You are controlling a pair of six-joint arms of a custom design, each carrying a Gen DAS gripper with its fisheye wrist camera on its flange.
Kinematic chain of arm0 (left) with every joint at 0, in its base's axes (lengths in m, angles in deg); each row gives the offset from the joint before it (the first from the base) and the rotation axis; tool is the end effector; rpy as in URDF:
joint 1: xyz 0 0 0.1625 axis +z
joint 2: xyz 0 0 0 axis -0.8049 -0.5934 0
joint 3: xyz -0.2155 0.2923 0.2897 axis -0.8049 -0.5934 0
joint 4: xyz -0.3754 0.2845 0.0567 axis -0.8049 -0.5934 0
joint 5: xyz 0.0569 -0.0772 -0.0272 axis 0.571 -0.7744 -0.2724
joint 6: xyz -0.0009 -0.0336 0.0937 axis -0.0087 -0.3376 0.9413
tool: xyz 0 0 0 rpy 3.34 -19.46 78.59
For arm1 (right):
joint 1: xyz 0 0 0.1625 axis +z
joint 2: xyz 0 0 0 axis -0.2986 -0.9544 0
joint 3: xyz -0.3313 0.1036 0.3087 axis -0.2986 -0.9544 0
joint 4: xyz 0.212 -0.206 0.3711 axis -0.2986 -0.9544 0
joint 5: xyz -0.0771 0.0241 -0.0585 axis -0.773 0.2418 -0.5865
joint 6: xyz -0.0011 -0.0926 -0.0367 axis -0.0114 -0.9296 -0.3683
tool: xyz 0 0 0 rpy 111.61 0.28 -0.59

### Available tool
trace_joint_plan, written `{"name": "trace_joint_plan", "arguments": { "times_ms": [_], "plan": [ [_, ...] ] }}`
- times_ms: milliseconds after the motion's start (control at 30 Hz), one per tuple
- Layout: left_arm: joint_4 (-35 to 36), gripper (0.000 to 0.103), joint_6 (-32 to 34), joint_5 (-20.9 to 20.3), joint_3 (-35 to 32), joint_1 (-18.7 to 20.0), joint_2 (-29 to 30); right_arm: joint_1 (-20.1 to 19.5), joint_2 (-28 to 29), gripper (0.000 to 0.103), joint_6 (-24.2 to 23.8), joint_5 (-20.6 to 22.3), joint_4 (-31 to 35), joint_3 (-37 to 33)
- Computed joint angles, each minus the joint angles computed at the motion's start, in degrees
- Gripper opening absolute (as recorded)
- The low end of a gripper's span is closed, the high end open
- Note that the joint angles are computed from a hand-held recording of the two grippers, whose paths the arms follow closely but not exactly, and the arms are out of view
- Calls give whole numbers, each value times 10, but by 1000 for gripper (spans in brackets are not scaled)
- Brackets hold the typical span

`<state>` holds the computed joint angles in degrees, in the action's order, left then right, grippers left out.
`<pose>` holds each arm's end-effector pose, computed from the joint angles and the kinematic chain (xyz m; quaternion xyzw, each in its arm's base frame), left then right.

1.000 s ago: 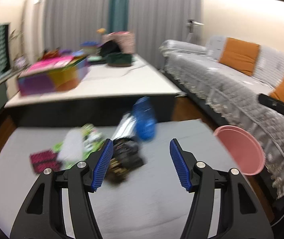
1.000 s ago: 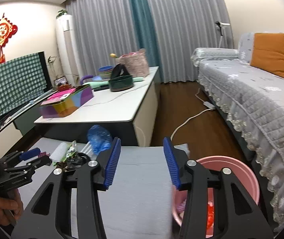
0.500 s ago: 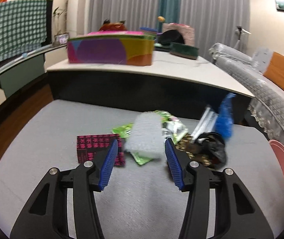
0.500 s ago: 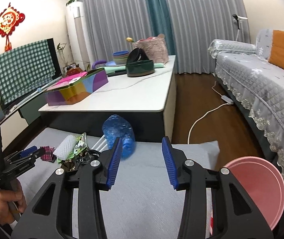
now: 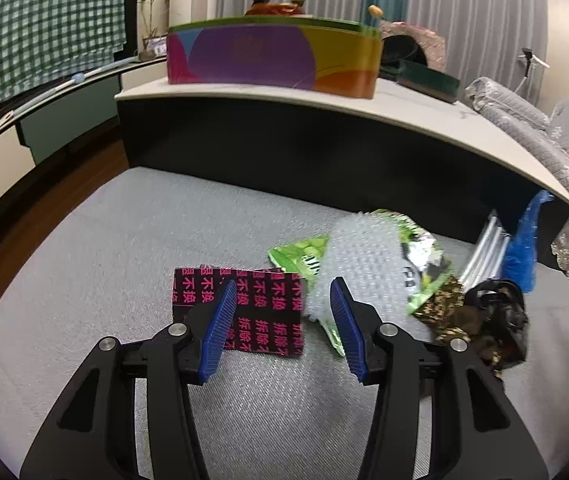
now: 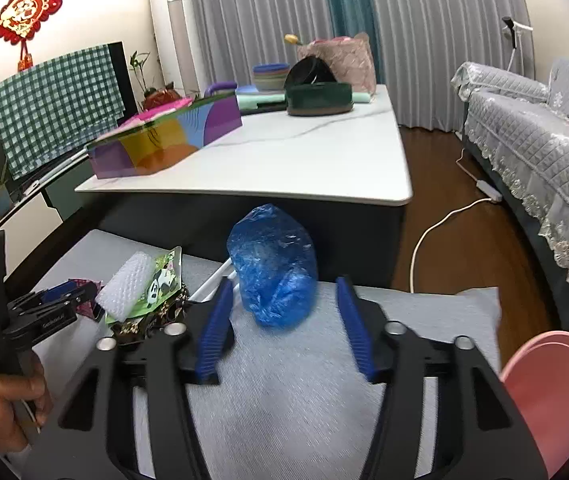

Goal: Collect trash
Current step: 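Grasp the pink-black printed packet with the left tool while the right tool grasps the blue plastic bag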

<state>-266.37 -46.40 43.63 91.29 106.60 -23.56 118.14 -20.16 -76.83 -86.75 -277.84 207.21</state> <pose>-0.1618 -0.5727 0.1867 0.1226 0.8473 -0.3956 0.3325 0.1976 -0.5403 0.2004 0.1855 -0.8537 0.4222 0.2421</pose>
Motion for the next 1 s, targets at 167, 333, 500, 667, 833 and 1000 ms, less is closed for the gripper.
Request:
{"name": "trace_joint_plan", "arguments": {
  "times_ms": [167,333,500,667,833,1000],
  "plan": [
    [29,37,-14,12,-8,1,2,1,42,65,7,-10,26,-39],
    [50,31,-33,18,-10,1,-2,5,71,64,-2,-29,50,-72],
    [52,21,-38,25,-6,-2,-5,9,85,30,-5,-71,73,-89],
    [42,15,-37,34,5,-10,-9,8,69,3,7,-73,77,-74],
    [17,8,-29,40,15,-22,-18,22,45,2,-2,-84,57,-52],
    [-4,1,-15,33,28,-36,-30,35,9,2,-4,-86,38,-19]
  ]
}}
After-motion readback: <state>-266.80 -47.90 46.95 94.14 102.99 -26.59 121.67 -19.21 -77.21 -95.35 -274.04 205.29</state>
